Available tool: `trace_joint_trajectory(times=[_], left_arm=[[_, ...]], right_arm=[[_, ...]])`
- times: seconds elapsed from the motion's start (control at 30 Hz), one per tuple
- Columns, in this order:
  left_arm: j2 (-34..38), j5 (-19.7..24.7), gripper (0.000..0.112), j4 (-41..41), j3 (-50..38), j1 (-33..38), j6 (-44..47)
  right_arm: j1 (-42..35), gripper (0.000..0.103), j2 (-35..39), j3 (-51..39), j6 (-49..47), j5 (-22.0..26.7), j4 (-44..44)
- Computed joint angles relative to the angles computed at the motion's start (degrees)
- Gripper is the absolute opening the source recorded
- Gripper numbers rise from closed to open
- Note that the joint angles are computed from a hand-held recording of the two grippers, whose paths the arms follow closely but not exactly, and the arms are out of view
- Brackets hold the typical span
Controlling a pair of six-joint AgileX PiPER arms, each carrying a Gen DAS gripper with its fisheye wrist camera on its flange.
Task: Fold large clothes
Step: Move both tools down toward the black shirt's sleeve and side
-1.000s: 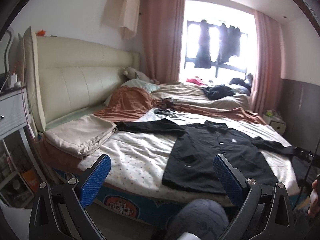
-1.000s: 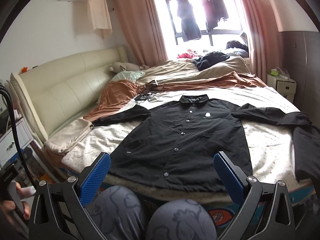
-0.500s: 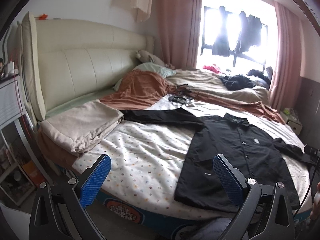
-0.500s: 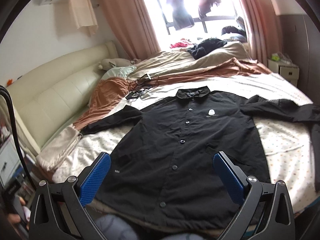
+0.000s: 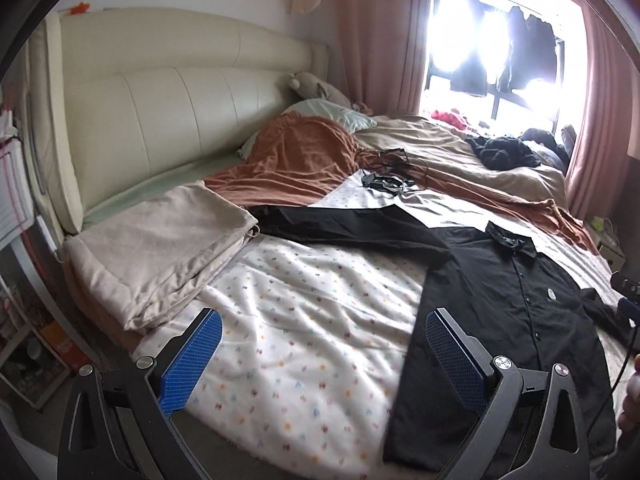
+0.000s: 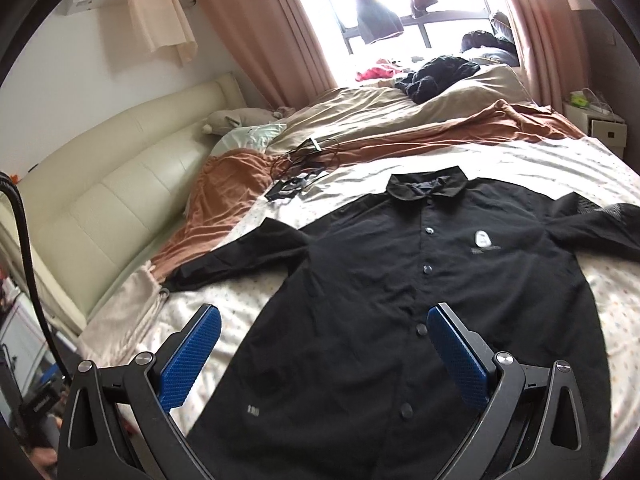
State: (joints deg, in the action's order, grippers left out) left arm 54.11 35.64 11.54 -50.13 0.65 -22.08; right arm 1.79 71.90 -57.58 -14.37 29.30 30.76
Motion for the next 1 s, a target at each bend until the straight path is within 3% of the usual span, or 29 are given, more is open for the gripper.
trace_joint_trajectory(times=[0.07, 0.13, 0.33, 0.5, 0.6, 0.73, 0.8, 1.0], left_arm=[[4.34, -1.80, 0.102, -3.35, -2.28, 3.04, 3.42], [8.00, -3.38, 0.099, -6.60, -4.37, 5.26, 6.51], [20.23, -4.74, 0.088, -14.01, -13.57, 9.87, 13.82], [30.43, -3.22, 0.072, -19.68, -22.72, 13.48, 17.68], [36.54, -0.80, 0.064, -23.42, -29.00, 14.82, 19.94], [44.83, 1.82, 0.061, -25.21, -38.13, 16.05, 18.81], [50.23, 5.98, 0.051, -26.56, -45.18, 16.87, 17.69], [64.73, 16.13, 0.049, -24.77, -64.27, 17.02, 11.87]], right_arm=[[0.80, 0.103, 4.96, -3.43, 1.44, -0.92, -0.75], [-0.02, 0.103, 9.27, -6.30, -2.29, -0.66, 3.98], [1.05, 0.101, 21.11, -16.36, -1.14, -1.66, 5.34], [2.05, 0.083, 30.16, -25.64, 2.18, -0.02, 3.33], [2.41, 0.081, 35.44, -31.25, 3.59, 1.49, 3.03], [3.41, 0.073, 41.26, -38.53, 9.00, 3.73, -1.71], [3.61, 0.070, 44.01, -42.27, 9.86, 4.78, -1.20], [5.15, 0.057, 53.98, -58.68, 14.30, 10.77, -5.56]])
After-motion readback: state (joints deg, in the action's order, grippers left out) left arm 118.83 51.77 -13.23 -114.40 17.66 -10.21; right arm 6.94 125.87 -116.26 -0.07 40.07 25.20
